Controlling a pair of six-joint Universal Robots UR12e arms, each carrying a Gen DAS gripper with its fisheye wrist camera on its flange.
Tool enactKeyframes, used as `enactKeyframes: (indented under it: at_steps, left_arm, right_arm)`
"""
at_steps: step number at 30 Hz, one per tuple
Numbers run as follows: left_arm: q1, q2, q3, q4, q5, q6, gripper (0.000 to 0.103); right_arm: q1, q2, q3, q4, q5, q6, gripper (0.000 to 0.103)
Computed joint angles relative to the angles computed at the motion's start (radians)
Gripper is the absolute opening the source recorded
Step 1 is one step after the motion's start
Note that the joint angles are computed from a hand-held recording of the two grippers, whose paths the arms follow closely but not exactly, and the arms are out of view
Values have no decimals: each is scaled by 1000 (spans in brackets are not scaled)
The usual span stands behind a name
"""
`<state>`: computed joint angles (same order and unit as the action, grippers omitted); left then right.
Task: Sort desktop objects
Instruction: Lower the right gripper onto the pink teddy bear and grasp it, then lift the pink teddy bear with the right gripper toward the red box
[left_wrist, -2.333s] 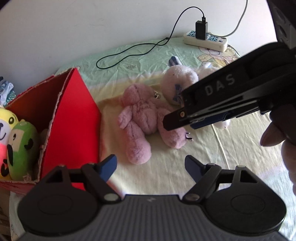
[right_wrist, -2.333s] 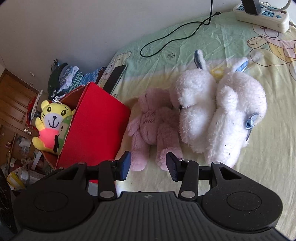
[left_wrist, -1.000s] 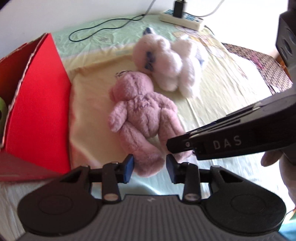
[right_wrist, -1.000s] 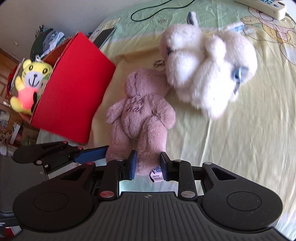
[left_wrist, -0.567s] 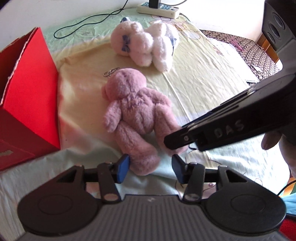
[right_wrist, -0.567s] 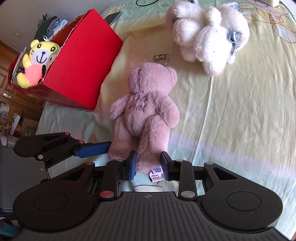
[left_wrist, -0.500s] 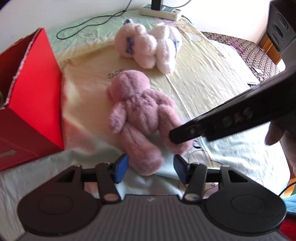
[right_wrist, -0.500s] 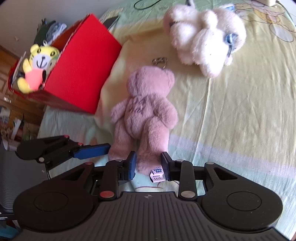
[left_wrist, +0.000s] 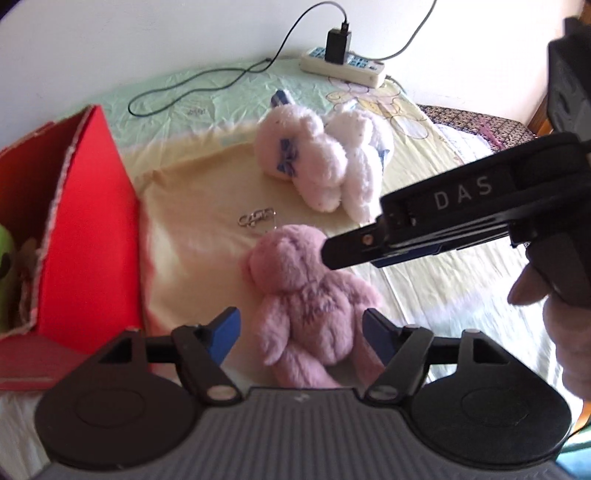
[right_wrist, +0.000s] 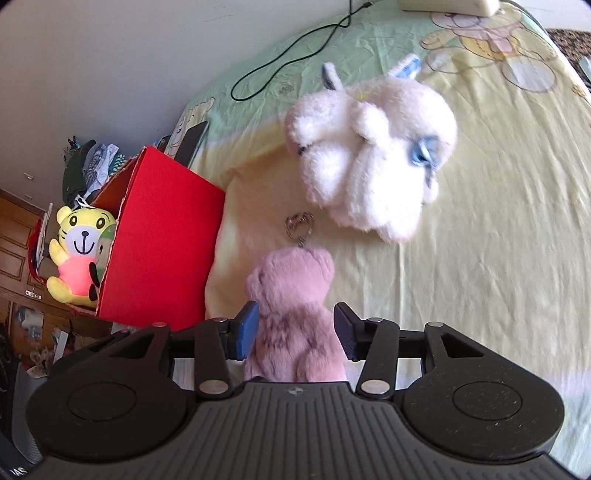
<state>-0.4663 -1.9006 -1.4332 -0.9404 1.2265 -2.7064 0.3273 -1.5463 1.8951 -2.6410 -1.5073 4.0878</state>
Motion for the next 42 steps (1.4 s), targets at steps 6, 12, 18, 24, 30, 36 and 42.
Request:
enactKeyframes:
  at_steps: [6,12,18,24,30,36,42]
  left_arm:
    - [-7,-53,61,-67,-12,-21,73]
    - [-9,-74,87,-107,-34,-28,68]
    - [-14,-81,93,-111,-34,-32,68]
    - [-21,-80,87,-96,-18,-32,68]
    - [-23,-74,78,-82,-10,-23,68]
    - [-25,-61,67,-70,-14,-12,65]
    - [-27,-41,46,-47,-26,12,64]
  right_arm:
    - [-15,33,-28,38,31,-79,61]
    - [-35,52,-28,30,99,-98,61]
    - [-59,49,-3,-5,175,-91,57]
    - [-63,36,19,-32,189,-72,57]
    - [-60,29,22,-25,181,-79,56]
    - [-50,19,14,7,150,-106,52]
    - [-36,-2,18,15,111,-109,52]
